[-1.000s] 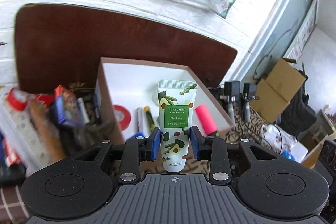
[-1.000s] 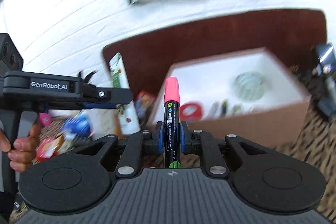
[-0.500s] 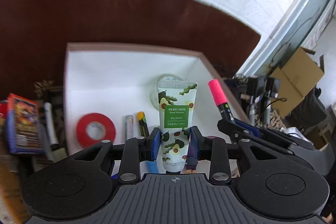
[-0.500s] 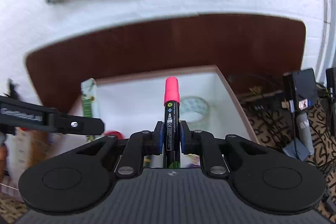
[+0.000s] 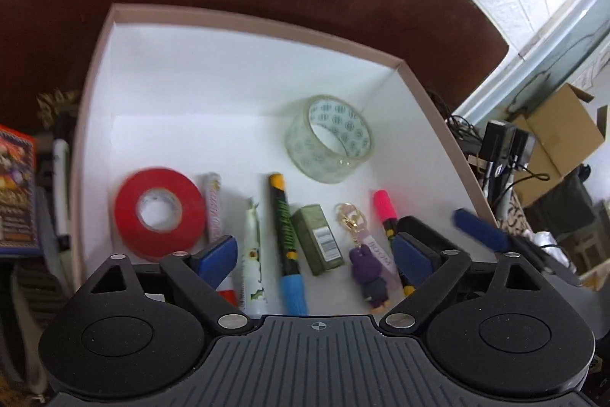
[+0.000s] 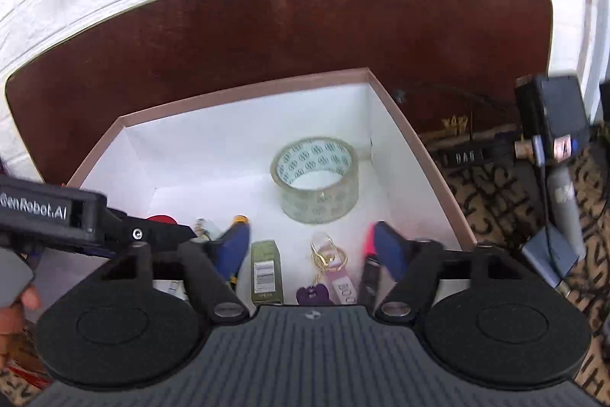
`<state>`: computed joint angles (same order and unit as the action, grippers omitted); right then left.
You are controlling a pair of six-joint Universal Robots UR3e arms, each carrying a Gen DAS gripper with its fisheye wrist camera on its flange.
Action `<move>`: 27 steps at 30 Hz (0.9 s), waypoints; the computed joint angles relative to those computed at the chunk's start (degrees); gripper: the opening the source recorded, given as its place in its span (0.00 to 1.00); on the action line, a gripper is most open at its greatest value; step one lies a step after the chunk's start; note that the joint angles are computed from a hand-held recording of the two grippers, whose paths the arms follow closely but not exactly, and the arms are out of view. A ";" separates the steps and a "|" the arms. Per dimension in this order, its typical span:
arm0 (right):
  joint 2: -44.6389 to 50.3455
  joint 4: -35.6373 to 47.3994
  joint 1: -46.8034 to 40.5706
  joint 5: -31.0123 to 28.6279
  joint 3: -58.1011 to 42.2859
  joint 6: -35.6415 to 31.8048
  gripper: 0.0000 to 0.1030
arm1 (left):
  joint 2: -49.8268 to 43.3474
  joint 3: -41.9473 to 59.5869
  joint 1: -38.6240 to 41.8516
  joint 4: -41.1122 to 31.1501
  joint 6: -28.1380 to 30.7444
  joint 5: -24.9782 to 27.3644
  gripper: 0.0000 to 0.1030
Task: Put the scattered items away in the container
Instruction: 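Open both grippers to drop the tube and marker in the box, then withdraw both tools from the box back toward the clutter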
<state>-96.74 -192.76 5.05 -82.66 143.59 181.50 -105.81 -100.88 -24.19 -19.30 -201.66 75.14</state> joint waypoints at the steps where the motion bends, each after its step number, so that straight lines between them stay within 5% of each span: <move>1: 1.05 -1.92 2.26 -3.39 -0.33 0.15 0.84 | 0.49 -0.39 -0.41 0.52 0.62 0.59 0.93; 11: -8.26 6.31 4.71 -5.19 -0.11 0.19 0.87 | 10.21 -5.74 -1.01 -1.16 1.78 0.38 0.93; 17: -18.58 12.00 12.64 -12.10 0.98 1.55 0.95 | 27.87 -20.37 -3.08 2.07 1.16 3.20 0.97; 21: -19.18 7.09 28.15 -24.20 3.52 5.19 0.98 | 43.46 -34.16 -8.02 3.83 -1.79 10.90 1.00; 27: 1.85 -3.70 60.37 -47.39 0.72 21.69 0.98 | 70.90 -50.55 -22.89 -9.27 -14.25 29.01 1.00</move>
<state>-94.88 -196.46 65.42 -130.05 144.31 203.19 -34.90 -151.42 -47.08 -28.57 -215.91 104.15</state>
